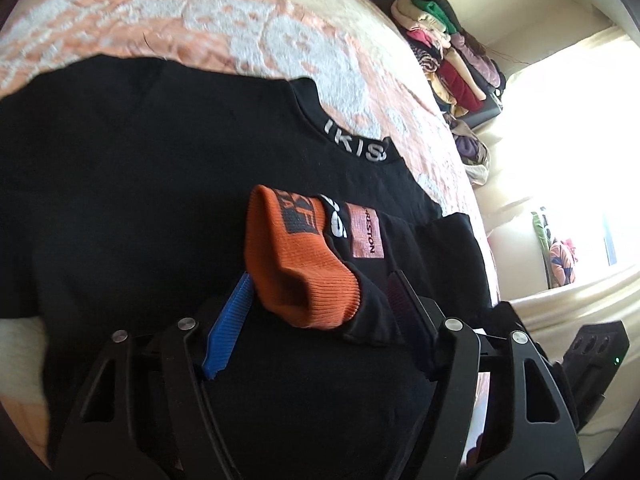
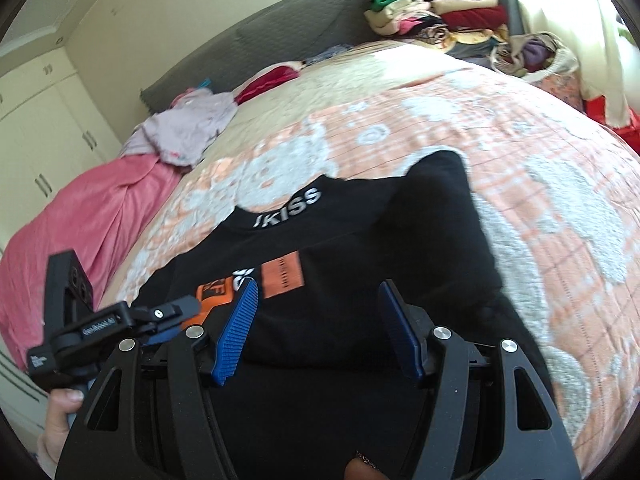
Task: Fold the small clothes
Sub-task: 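Lift the cuff and fold the sleeve across the sweatshirt back with the right gripper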
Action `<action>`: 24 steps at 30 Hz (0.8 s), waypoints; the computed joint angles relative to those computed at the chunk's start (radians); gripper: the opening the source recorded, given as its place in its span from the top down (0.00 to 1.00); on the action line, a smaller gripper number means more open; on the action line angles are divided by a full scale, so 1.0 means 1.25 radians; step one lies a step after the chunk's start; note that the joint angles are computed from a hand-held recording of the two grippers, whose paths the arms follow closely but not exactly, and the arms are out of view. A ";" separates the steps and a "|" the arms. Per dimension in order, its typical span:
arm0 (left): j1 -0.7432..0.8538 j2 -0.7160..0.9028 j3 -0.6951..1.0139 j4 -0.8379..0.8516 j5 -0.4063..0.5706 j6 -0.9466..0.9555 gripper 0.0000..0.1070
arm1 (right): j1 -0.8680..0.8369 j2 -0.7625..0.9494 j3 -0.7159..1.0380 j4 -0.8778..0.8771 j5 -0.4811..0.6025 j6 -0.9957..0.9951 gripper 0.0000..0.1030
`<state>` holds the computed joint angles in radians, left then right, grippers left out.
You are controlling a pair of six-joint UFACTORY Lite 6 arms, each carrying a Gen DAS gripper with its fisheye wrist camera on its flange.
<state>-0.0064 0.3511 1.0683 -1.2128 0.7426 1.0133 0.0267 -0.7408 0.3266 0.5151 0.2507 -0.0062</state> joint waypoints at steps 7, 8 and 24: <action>-0.035 0.027 0.009 -0.036 -0.053 -0.003 0.80 | -0.150 -0.095 -0.037 0.091 0.100 -0.147 0.40; -0.035 0.023 0.010 -0.036 -0.055 -0.001 0.92 | -0.156 -0.098 -0.038 0.088 0.102 -0.146 0.40; 0.061 -0.136 -0.016 -0.023 -0.074 0.094 0.96 | -0.136 -0.065 -0.042 -0.022 0.071 -0.010 0.28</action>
<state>0.0696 0.1807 1.0481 -1.2414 0.6501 1.1308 -0.1435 -0.8219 0.2737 0.4878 0.3398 -0.0191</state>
